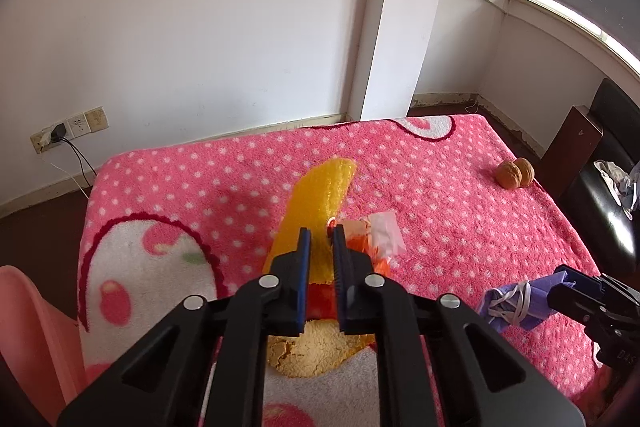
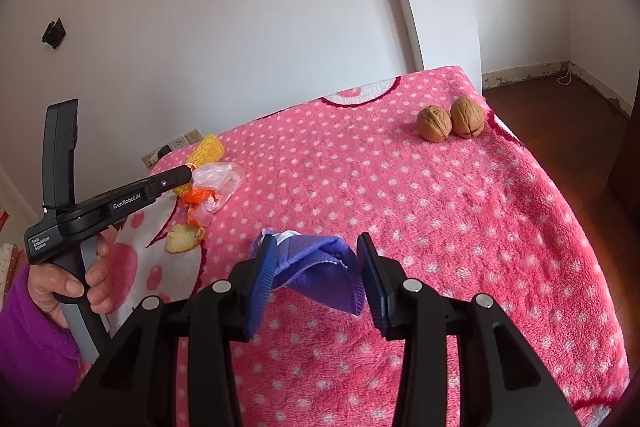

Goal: Collect trash
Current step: 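Grasp the yellow foam net with the left tool while the right tool holds the purple cloth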

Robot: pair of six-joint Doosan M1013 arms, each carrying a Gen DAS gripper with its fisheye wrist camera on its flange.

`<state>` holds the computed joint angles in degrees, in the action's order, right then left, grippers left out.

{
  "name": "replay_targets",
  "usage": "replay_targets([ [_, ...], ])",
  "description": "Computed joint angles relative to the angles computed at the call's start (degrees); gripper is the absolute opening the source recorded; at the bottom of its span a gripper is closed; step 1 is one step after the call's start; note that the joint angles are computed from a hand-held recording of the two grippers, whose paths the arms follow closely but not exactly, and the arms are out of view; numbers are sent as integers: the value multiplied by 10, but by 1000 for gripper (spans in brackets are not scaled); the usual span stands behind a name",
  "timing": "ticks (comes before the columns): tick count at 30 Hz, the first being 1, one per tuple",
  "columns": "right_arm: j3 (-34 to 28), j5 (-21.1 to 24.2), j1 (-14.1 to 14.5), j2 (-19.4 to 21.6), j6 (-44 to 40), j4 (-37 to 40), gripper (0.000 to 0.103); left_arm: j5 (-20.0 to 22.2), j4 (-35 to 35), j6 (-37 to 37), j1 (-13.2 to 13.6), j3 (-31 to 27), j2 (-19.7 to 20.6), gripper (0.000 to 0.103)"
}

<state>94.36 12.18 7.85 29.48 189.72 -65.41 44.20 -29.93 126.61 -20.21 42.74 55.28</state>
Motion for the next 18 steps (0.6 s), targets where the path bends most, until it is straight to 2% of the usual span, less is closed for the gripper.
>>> replay_targets([
  [4, 4, -3, 2, -2, 43, -55, 41, -31, -33, 11, 8, 50, -31, 9],
  [9, 6, -6, 4, -4, 58, -87, 40, -75, -77, 36, 18, 134, -82, 9],
  [11, 3, -3, 4, -3, 26, -55, 39, -93, -103, 60, 22, 169, -102, 9],
  [14, -2, -11, 1, -2, -39, 31, 39, -115, -133, 87, 26, 215, -127, 9],
  [16, 4, -43, -3, -5, -18, 45, 39, -119, -142, 95, 29, 235, -138, 9],
  [18, 7, -54, 0, -7, 12, 26, 39, -117, -149, 96, 32, 249, -145, 9],
])
